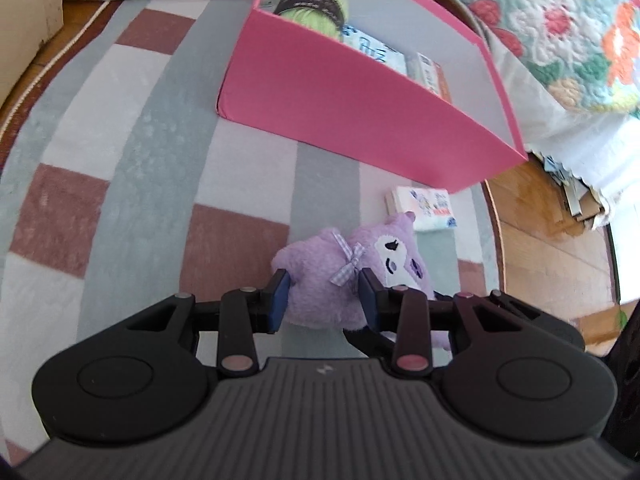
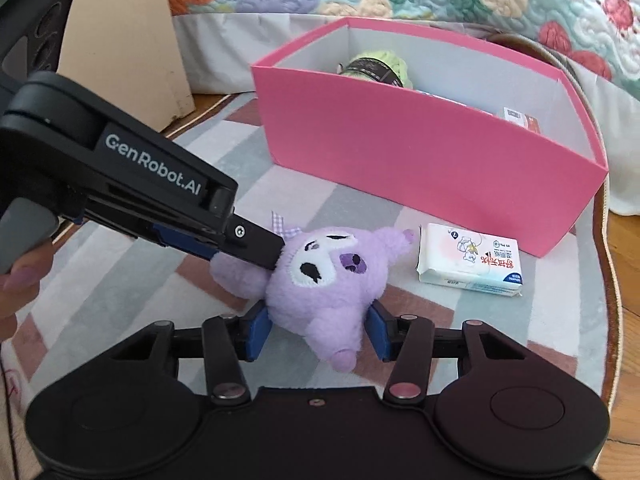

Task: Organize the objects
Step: 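Lift the purple plush toy and carry it over the pink box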

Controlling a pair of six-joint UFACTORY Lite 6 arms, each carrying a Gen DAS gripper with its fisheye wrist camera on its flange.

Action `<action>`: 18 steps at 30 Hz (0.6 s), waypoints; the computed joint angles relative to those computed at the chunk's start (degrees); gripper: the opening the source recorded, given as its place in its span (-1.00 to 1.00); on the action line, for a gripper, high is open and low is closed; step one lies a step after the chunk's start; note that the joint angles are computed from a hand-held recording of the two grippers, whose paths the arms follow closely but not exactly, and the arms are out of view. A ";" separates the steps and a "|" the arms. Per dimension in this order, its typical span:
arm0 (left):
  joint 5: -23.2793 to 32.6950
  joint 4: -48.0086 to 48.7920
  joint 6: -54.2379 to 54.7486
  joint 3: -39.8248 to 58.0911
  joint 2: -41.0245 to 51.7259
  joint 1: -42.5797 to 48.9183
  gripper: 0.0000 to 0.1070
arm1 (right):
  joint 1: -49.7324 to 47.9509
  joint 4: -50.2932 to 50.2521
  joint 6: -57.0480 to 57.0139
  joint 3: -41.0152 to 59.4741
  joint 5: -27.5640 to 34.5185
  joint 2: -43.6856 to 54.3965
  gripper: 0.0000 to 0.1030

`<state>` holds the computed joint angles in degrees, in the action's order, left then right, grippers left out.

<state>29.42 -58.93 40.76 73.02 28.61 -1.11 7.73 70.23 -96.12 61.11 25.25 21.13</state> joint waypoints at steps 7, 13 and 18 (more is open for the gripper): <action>4.63 9.78 -6.76 -5.74 -12.44 -1.10 -0.34 | -3.64 -16.28 13.03 -6.77 6.41 -15.37 0.09; 8.19 16.18 -12.07 -5.81 -22.07 -0.90 -0.34 | -6.06 -21.14 17.90 -3.35 14.66 -22.01 0.09; 13.77 22.80 -18.46 -1.56 -24.91 -0.78 -0.34 | -6.26 -24.16 20.80 0.26 18.65 -24.51 0.09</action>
<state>43.19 -36.13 22.30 71.46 3.70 -1.90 1.46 46.07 -75.32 61.37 43.90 -3.38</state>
